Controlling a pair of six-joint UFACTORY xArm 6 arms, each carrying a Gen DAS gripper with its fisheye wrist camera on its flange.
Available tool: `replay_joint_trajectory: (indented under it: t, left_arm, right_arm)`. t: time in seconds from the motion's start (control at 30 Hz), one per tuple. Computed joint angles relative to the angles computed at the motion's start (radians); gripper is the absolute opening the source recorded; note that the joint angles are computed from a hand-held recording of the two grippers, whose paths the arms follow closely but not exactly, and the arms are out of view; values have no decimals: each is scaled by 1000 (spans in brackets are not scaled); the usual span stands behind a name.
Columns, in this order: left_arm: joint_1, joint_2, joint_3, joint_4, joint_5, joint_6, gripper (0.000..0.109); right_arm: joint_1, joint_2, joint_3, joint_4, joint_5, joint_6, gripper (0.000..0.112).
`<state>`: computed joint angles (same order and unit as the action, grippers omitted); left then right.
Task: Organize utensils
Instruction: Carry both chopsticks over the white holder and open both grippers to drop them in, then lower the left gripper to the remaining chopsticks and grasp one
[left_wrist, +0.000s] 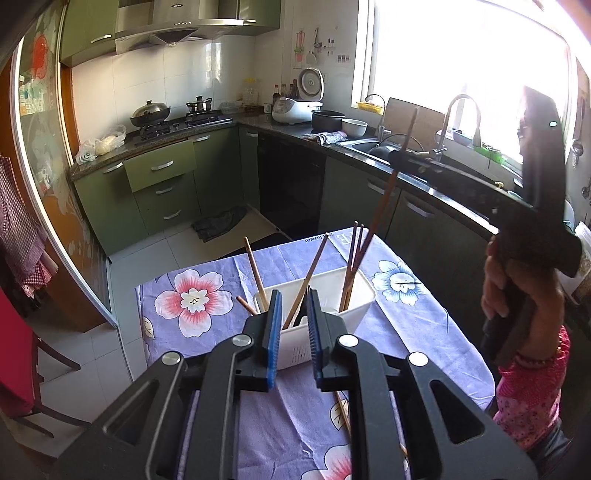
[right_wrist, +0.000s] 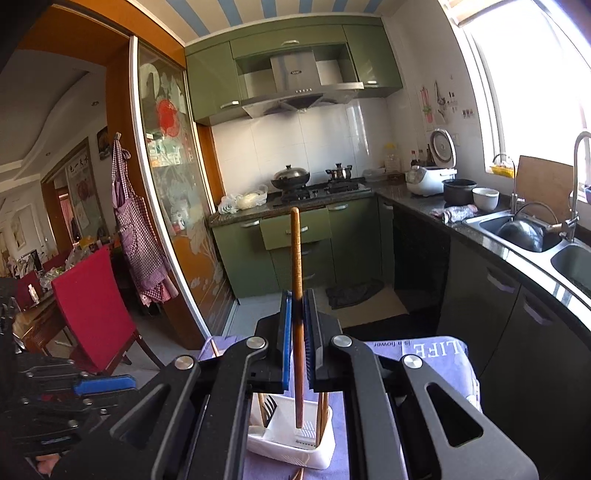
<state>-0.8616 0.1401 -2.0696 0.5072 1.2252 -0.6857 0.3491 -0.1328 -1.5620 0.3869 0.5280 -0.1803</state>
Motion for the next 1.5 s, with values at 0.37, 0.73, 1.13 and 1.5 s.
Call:
replay_joint_trajectory:
  t: [0.37, 0.73, 1.13, 1.5]
  left_arm:
    - [-11, -80, 140, -30, -26, -30, 17]
    - [28, -85, 328, -253, -115, -71, 28]
    - [50, 135, 298, -519, -128, -72, 28]
    - [25, 266, 133, -385, -7, -115, 28]
  right_arm:
    - [25, 9, 137, -66, 5, 21, 29]
    - [-26, -445, 631, -72, -159, 35, 37]
    - [-259, -676, 941, 217, 7, -133, 39]
    - [-341, -697, 965, 357, 59, -243, 40]
